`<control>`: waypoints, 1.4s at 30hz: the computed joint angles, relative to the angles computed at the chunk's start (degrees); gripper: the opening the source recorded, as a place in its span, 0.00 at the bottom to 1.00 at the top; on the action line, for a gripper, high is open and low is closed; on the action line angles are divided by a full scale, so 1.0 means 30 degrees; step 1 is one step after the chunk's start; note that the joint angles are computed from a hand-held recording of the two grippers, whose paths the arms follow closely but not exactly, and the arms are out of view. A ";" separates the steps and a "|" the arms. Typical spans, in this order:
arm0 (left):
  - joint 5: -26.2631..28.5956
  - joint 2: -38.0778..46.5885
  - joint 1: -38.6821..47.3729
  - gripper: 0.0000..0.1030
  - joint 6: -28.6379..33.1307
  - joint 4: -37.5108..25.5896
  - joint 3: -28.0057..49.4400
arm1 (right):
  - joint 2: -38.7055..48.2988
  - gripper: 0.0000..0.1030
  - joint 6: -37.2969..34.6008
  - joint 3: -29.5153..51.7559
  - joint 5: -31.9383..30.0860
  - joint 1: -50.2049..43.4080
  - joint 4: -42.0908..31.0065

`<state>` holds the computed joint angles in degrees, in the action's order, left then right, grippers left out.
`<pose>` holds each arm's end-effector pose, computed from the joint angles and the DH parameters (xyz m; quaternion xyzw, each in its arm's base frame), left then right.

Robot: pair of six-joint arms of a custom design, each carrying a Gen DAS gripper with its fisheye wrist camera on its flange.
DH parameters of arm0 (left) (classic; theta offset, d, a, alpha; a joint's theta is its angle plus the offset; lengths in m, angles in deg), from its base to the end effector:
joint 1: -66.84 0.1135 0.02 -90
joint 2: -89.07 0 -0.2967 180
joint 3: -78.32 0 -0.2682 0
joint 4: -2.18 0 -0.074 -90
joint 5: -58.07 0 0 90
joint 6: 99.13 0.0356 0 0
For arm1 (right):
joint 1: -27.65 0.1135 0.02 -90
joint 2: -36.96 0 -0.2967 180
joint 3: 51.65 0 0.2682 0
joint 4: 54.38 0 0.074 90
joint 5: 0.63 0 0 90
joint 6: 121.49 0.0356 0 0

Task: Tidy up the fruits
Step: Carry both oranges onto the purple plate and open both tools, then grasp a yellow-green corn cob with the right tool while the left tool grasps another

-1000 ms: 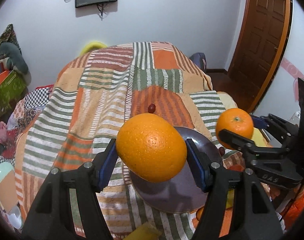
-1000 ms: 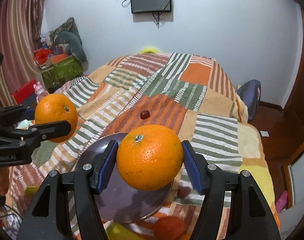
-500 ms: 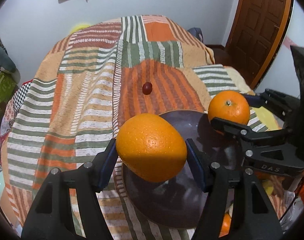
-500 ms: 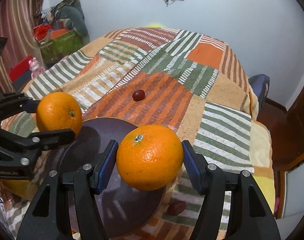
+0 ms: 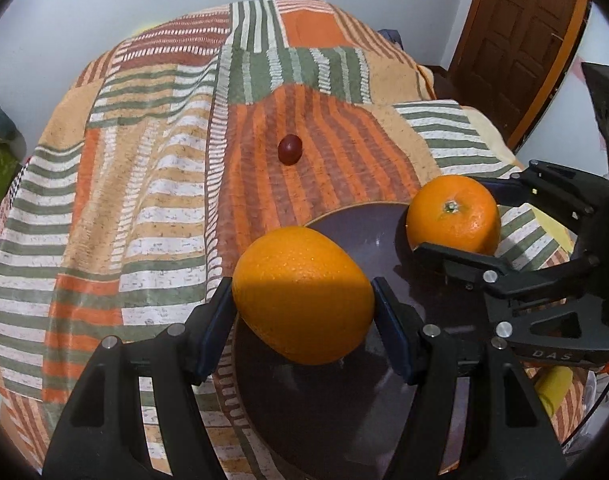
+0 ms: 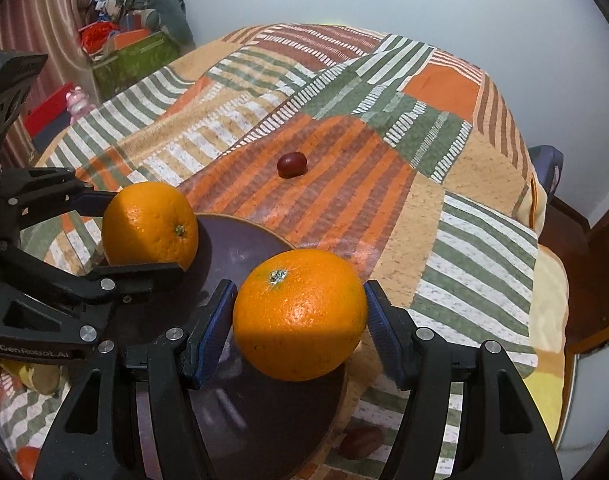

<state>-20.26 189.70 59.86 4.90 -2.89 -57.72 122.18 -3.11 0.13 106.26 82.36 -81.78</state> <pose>0.2707 -0.0404 0.0851 0.2003 0.9440 -0.0835 0.2485 0.1654 0.2158 0.1670 -0.1820 0.9406 0.0588 0.2806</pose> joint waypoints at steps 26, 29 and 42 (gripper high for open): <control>-0.0596 -0.5077 0.0601 0.83 -0.0298 -0.1104 -0.2444 | -0.2659 0.69 0.2672 0.0243 0.1595 0.2188 -0.2983; -0.0392 -0.6872 0.1141 0.83 -0.0084 -0.1906 -0.3072 | -0.3581 0.69 0.3659 0.0286 0.2375 0.3109 -0.3961; 0.1914 -1.3688 0.6475 0.87 0.2598 -0.7122 -0.5272 | -0.5849 0.78 1.1261 0.0291 0.6320 0.9515 -0.9446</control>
<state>-14.51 148.63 79.28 12.70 -24.26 -73.53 104.63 30.67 1.01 125.22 110.90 -110.12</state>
